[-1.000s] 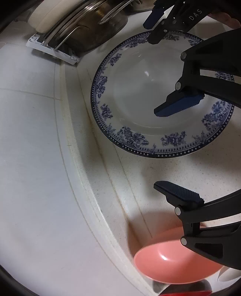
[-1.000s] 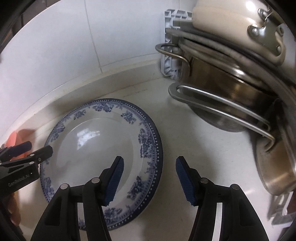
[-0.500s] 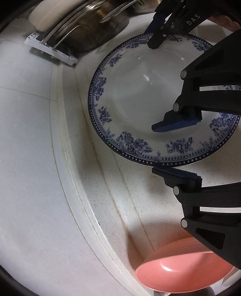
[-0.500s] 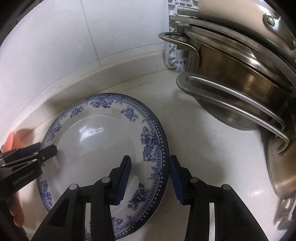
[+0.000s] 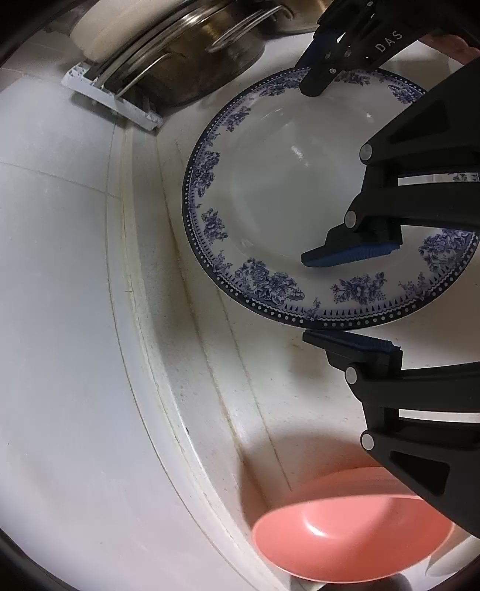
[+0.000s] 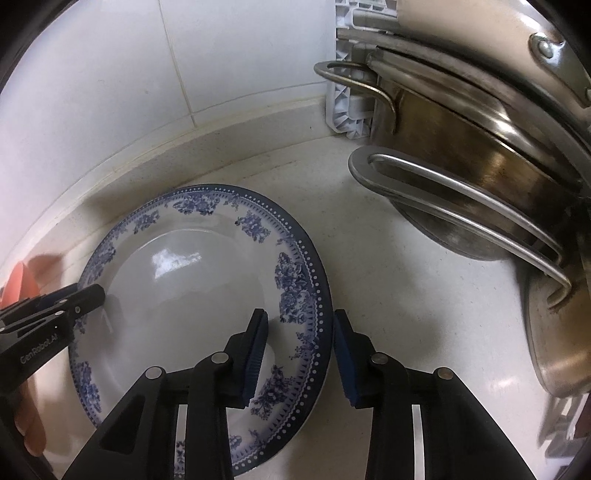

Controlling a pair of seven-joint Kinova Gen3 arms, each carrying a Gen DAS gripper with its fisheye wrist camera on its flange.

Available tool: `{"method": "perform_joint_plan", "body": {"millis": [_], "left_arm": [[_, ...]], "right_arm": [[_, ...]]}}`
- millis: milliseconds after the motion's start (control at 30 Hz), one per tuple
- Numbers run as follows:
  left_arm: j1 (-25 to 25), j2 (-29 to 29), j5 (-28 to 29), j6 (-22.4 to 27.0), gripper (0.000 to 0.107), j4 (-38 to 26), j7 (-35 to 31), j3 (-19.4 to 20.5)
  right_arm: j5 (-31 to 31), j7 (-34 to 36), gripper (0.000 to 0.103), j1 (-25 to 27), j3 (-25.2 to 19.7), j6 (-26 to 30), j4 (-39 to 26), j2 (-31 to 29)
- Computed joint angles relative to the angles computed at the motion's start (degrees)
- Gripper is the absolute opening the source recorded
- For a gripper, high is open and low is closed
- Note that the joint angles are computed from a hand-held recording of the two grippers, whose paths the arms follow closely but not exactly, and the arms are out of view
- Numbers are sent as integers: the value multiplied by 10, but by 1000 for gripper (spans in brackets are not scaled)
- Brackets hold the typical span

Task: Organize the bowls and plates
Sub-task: 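Lift the smaller plate with both grippers and carry it over the plate stack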

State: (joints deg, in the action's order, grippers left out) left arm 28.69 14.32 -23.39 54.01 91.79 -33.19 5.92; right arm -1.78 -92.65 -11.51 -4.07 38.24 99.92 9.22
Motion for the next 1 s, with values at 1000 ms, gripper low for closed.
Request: {"method": "perform_joint_plan", "body": {"millis": [1000], "left_arm": [[0, -248, -52, 149, 34, 133, 163, 146]], "right_arm": [[27, -60, 37, -40, -53, 77, 87, -212]]}}
